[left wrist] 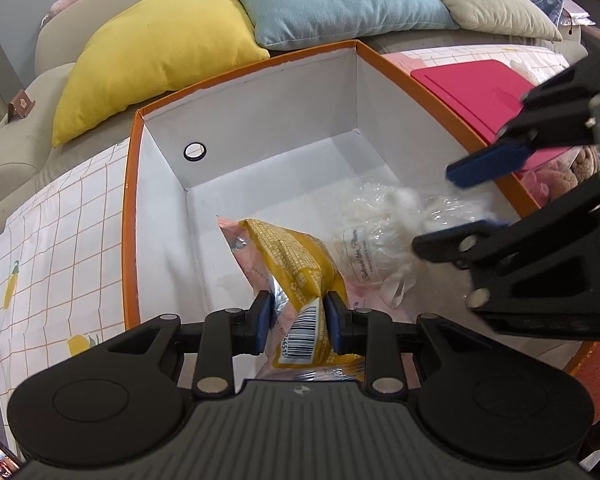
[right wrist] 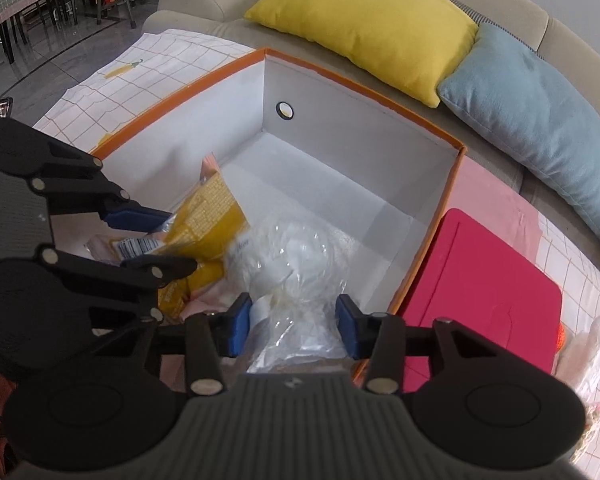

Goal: Organize soft objects
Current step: 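Open both tools to drop the snack bag and bundle into the box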

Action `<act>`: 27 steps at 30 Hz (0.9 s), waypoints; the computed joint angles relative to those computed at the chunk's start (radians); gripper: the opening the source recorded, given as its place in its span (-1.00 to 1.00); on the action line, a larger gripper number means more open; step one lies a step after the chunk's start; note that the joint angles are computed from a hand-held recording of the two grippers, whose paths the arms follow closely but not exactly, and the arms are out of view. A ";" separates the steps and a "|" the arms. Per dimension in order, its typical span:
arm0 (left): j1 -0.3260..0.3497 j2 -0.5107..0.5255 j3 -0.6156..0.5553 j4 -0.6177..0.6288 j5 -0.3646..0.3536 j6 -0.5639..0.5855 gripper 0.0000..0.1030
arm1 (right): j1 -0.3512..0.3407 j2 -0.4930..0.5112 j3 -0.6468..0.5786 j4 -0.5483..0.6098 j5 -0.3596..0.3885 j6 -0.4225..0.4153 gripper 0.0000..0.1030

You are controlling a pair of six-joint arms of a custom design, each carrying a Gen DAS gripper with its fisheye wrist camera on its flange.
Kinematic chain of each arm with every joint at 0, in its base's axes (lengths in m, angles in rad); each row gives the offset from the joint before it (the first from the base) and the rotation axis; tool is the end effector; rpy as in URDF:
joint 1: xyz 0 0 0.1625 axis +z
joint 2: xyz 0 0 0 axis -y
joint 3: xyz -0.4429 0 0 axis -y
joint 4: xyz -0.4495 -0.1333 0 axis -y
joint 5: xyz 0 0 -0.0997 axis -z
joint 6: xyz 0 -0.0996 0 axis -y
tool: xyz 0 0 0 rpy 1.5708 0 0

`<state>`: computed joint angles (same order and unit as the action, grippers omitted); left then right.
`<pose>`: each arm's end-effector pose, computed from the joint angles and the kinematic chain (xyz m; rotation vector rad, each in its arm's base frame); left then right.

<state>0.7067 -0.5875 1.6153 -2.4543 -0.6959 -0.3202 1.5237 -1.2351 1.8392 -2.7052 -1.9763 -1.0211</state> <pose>-0.3888 -0.6078 -0.0544 0.6925 2.1941 -0.4623 0.0634 -0.6519 0.2968 1.0516 -2.2854 0.3242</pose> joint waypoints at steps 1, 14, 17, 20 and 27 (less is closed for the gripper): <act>0.000 0.003 -0.003 0.008 0.006 -0.001 -0.36 | -0.001 -0.009 0.009 -0.013 0.011 -0.013 -0.08; -0.037 0.004 0.004 -0.028 0.077 -0.010 0.07 | -0.024 -0.127 0.081 -0.145 0.108 0.034 0.22; -0.063 0.004 0.033 -0.167 0.094 0.042 0.14 | -0.039 -0.161 0.099 -0.164 0.132 0.072 0.25; -0.093 0.009 0.066 -0.329 0.095 0.115 0.14 | -0.057 -0.204 0.128 -0.195 0.164 0.102 0.38; -0.152 0.011 0.125 -0.621 -0.004 0.181 0.14 | -0.120 -0.325 0.204 -0.239 0.250 0.156 0.38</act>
